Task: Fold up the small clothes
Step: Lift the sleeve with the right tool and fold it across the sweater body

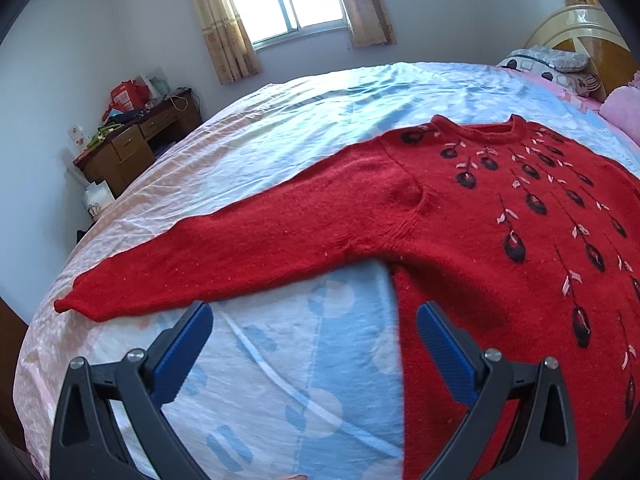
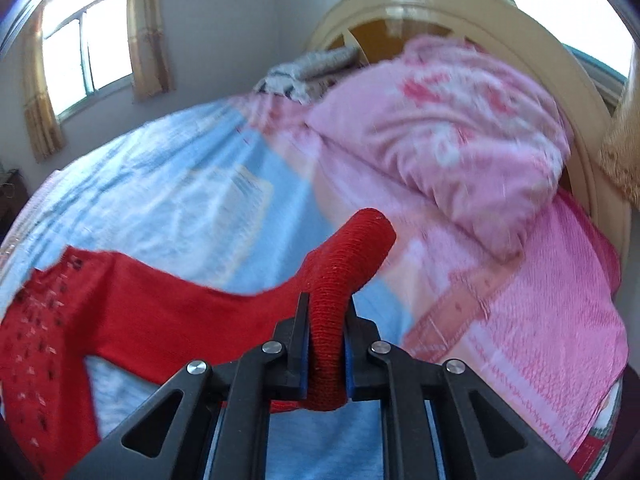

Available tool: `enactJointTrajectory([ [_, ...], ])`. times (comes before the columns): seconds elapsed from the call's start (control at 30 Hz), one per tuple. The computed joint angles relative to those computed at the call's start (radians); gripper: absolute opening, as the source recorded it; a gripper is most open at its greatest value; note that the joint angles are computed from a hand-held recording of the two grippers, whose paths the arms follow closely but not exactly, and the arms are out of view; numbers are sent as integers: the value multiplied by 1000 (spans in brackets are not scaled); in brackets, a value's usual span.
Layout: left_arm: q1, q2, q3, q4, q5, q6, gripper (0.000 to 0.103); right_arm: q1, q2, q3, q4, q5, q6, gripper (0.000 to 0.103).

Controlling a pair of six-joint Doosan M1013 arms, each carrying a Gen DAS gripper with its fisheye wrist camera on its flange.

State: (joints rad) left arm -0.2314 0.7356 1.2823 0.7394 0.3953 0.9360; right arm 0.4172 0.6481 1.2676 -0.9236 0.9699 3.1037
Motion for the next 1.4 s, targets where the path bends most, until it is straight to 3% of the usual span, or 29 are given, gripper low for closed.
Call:
enactJointTrajectory([
  [0.53,15,4,3,-59,-14,54,103,54,87,-261,-46,-21,-210,12],
  [0.67,13,10,2,9,1,2,103,66,117,-331,-47,-25,-258,12],
  [1.0,20,8,6,-47,-14,44,103,100,217,-551,-16,-38,-432,12],
  [1.4,24,5,19,-17,-37,-1,103,141,379,-884,68,-28,-708,12],
])
